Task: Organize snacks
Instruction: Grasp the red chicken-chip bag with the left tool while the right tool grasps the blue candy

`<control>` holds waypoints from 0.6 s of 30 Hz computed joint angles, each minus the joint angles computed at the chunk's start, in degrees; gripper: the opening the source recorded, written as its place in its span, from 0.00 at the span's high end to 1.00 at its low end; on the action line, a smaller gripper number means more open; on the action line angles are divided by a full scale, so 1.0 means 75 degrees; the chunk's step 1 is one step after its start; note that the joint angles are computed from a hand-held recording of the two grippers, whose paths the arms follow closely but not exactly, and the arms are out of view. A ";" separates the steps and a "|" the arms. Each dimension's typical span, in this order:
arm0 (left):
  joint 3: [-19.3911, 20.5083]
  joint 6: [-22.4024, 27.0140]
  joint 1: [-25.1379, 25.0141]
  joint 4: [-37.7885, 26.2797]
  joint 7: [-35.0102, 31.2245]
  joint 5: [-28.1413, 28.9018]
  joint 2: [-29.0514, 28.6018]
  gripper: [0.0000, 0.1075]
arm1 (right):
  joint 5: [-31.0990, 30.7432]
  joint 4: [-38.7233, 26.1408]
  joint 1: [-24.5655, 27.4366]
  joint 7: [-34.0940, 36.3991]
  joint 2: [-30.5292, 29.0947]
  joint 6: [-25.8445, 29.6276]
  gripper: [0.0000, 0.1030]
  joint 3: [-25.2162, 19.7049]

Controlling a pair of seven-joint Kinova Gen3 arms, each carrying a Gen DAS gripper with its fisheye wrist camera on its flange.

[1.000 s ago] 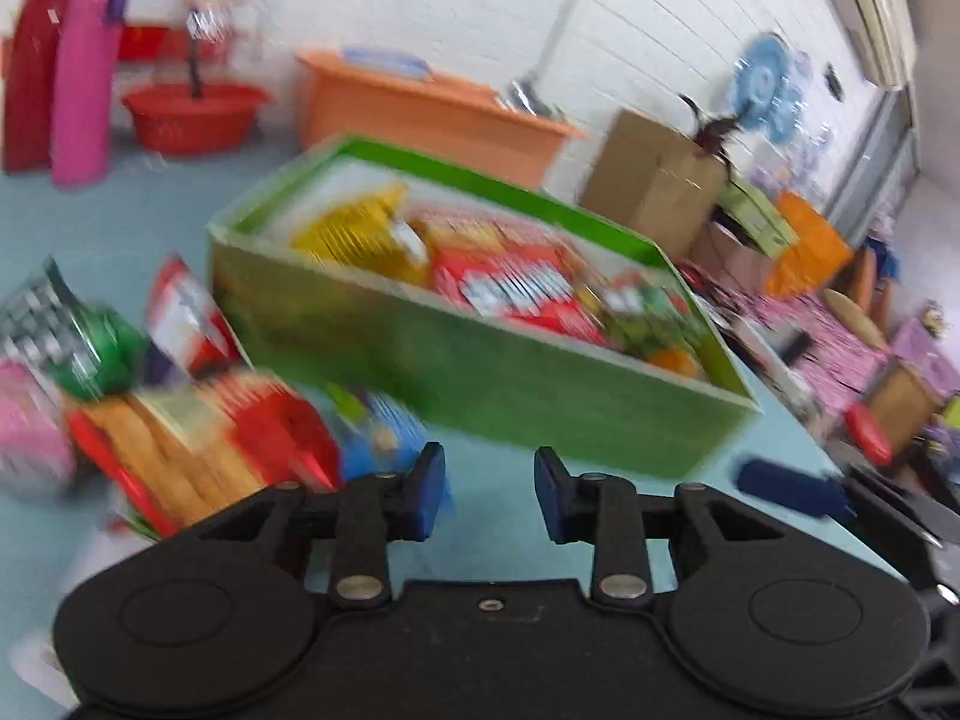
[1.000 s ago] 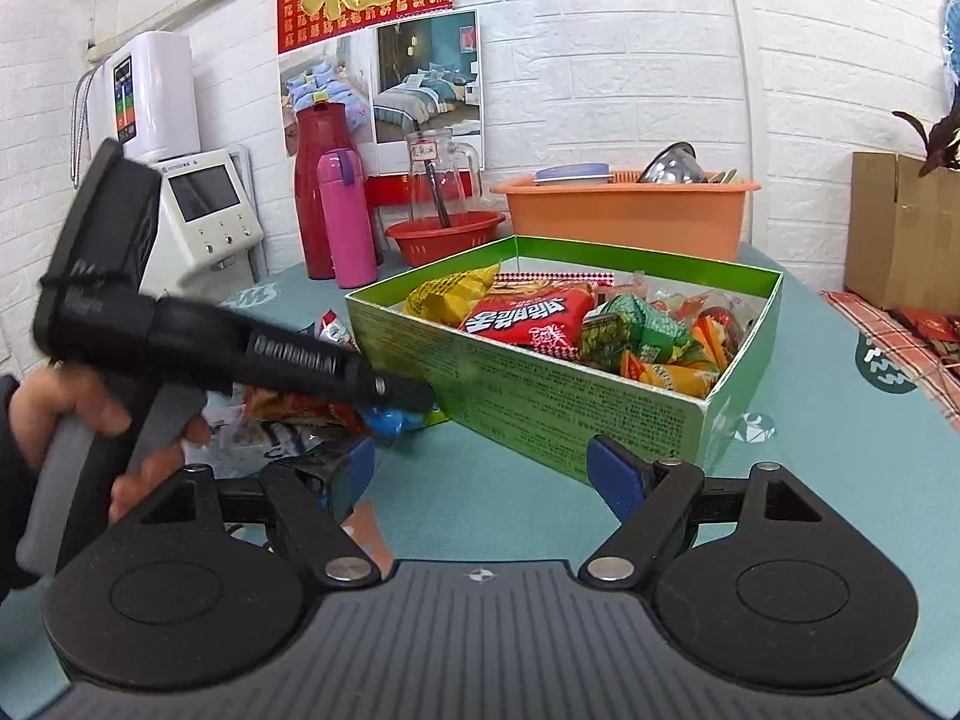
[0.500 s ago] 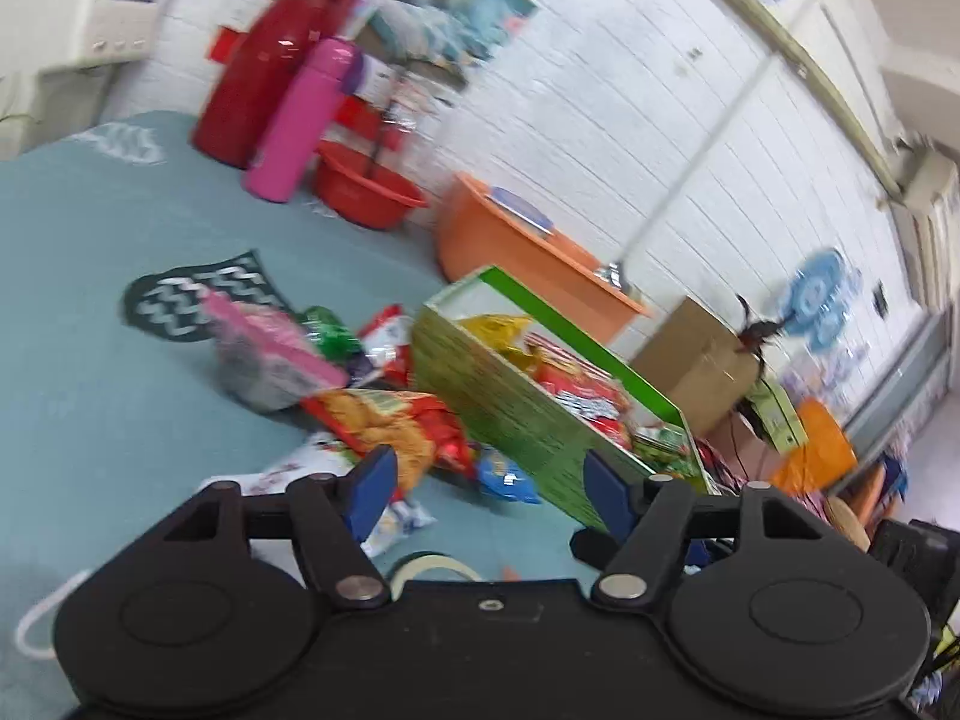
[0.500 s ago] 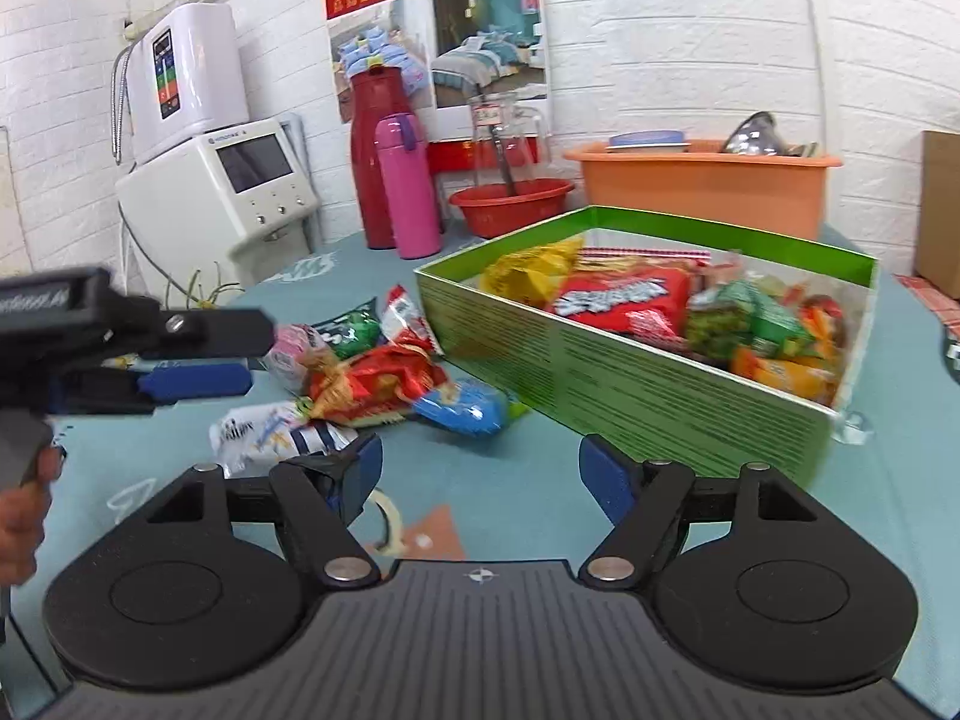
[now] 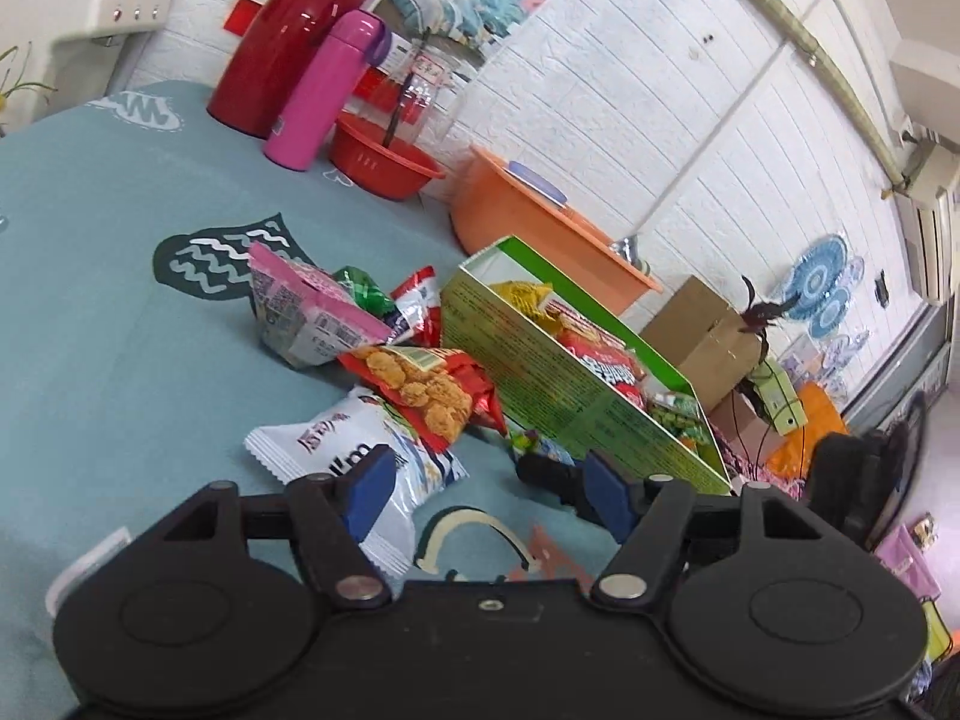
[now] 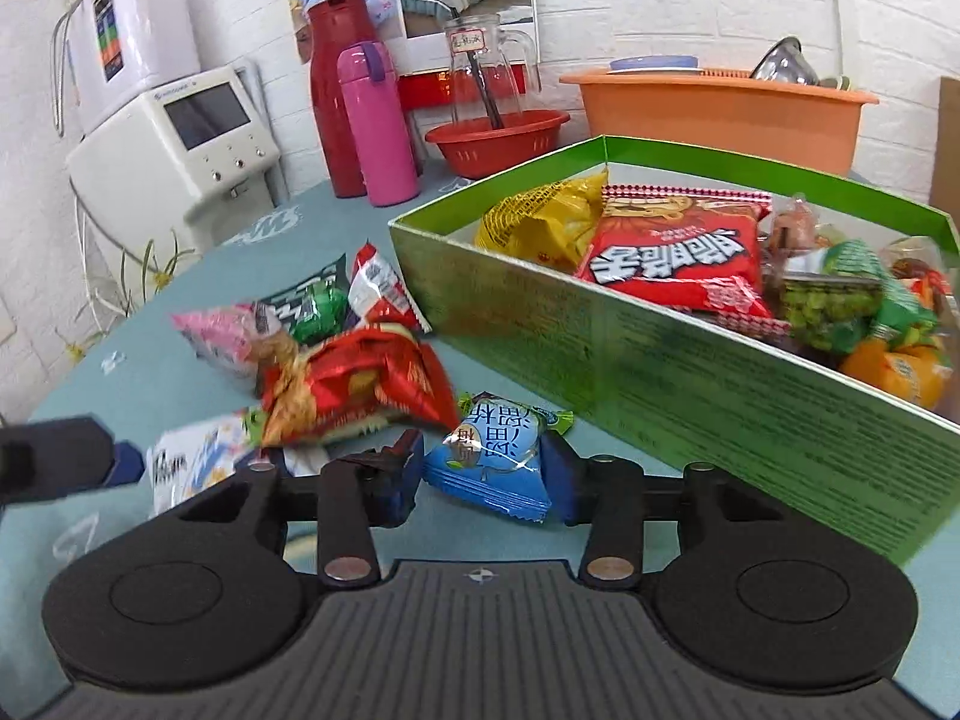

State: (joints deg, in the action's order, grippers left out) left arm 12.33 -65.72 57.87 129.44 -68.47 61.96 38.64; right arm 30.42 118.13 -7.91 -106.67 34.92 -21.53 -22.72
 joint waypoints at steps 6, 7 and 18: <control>-0.0050 0.0379 -0.0161 -0.0392 -0.0772 0.0022 -0.0051 0.04 | 0.1114 0.1011 0.1027 -0.0265 -0.0372 -0.0594 0.28 -0.0205; -0.0057 0.0466 -0.0215 -0.0464 -0.0916 0.0030 -0.0063 0.04 | 0.1105 0.1128 0.1004 -0.0310 -0.0436 -0.0690 0.27 -0.0082; 0.0031 0.0559 -0.0244 -0.0959 -0.2217 0.1337 -0.0065 0.04 | 0.1383 0.1534 0.0839 -0.0741 -0.0554 -0.1347 0.17 0.0575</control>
State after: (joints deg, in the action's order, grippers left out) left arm 12.56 -61.53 56.04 122.24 -85.10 71.99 38.16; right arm 40.79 129.63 -1.61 -112.23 30.76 -31.63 -18.41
